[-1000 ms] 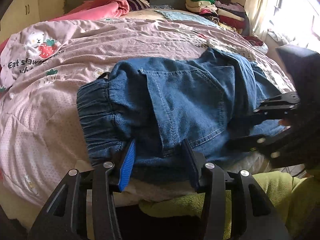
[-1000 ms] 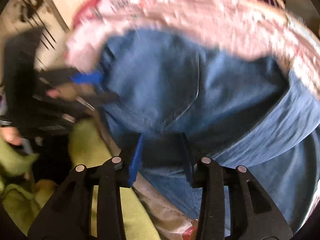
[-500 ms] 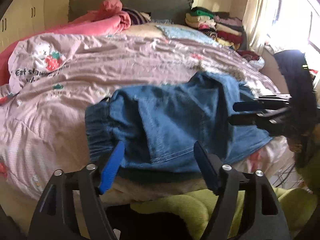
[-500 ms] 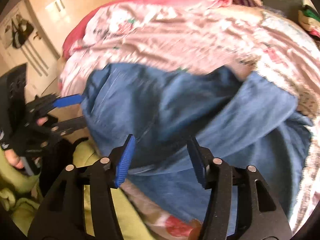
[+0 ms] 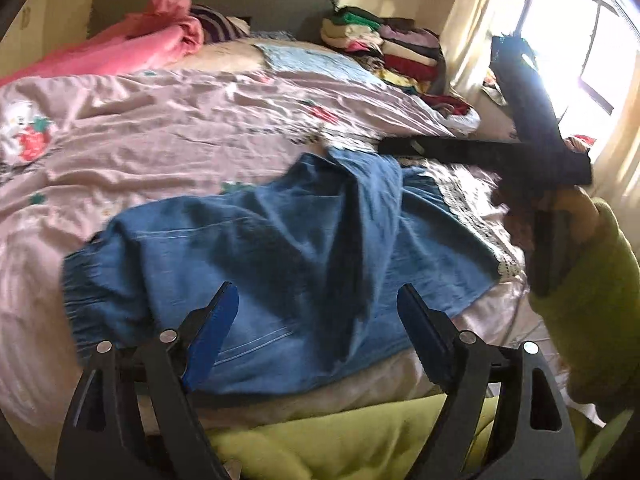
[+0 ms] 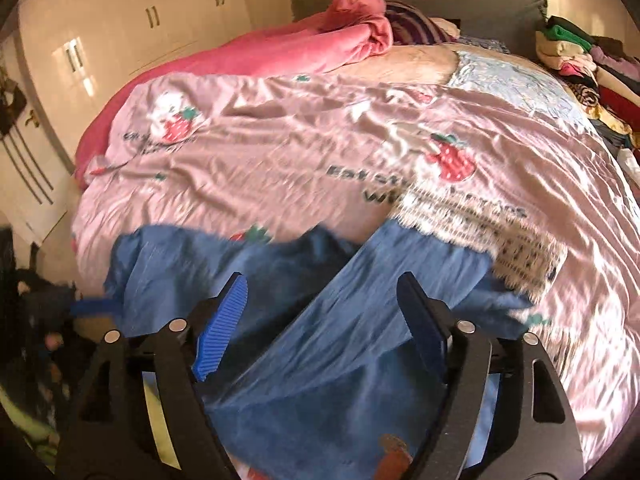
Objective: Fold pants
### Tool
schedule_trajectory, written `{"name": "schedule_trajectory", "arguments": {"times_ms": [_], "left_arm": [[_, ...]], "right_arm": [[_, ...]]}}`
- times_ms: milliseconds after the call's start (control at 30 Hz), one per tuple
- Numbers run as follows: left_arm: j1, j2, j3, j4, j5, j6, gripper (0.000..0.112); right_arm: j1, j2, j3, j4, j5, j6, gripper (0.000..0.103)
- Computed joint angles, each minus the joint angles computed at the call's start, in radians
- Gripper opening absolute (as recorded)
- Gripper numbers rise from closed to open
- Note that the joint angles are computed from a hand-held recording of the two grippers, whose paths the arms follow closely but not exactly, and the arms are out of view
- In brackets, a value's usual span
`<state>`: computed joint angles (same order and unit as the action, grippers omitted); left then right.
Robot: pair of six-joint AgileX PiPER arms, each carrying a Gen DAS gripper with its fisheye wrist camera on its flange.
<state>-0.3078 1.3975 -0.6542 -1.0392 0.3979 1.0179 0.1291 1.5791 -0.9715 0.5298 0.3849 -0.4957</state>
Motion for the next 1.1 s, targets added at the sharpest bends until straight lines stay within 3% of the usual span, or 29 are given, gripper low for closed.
{"name": "schedule_trajectory", "arguments": {"times_ms": [133,400,500,633,667,733,800,833,900,1100], "left_arm": [[-0.072,0.090,-0.063,0.003,-0.004,-0.014,0.081],[-0.148,0.287,-0.212,-0.020,-0.009,-0.053,0.079],[-0.156,0.346,-0.258,-0.037,0.007,-0.044,0.064],[-0.177,0.403,-0.302,0.001,0.011,-0.094,0.030],[-0.182,0.411,-0.303,0.003,0.000,-0.100,0.029],[-0.176,0.421,-0.298,-0.039,0.000,-0.061,0.029],[-0.167,0.425,-0.296,-0.067,0.012,-0.033,0.029],[-0.162,0.424,-0.293,-0.081,0.018,-0.018,0.029],[-0.156,0.422,-0.289,-0.098,0.025,0.002,0.029],[-0.148,0.411,-0.274,-0.134,0.024,0.038,0.031]], "right_arm": [[-0.036,0.125,-0.137,-0.034,0.043,0.049,0.073],[-0.031,0.413,-0.444,-0.290,0.125,0.317,0.073],[-0.026,0.489,-0.532,-0.351,0.157,0.399,0.073],[-0.007,0.575,-0.639,-0.479,0.193,0.531,0.073],[-0.004,0.594,-0.658,-0.516,0.192,0.568,0.073],[0.005,0.620,-0.682,-0.585,0.194,0.617,0.062],[0.002,0.626,-0.680,-0.637,0.175,0.641,0.037],[-0.008,0.623,-0.674,-0.612,0.165,0.618,0.034],[-0.034,0.605,-0.657,-0.553,0.153,0.572,0.010],[-0.132,0.450,-0.461,-0.264,0.062,0.312,0.006]]}}
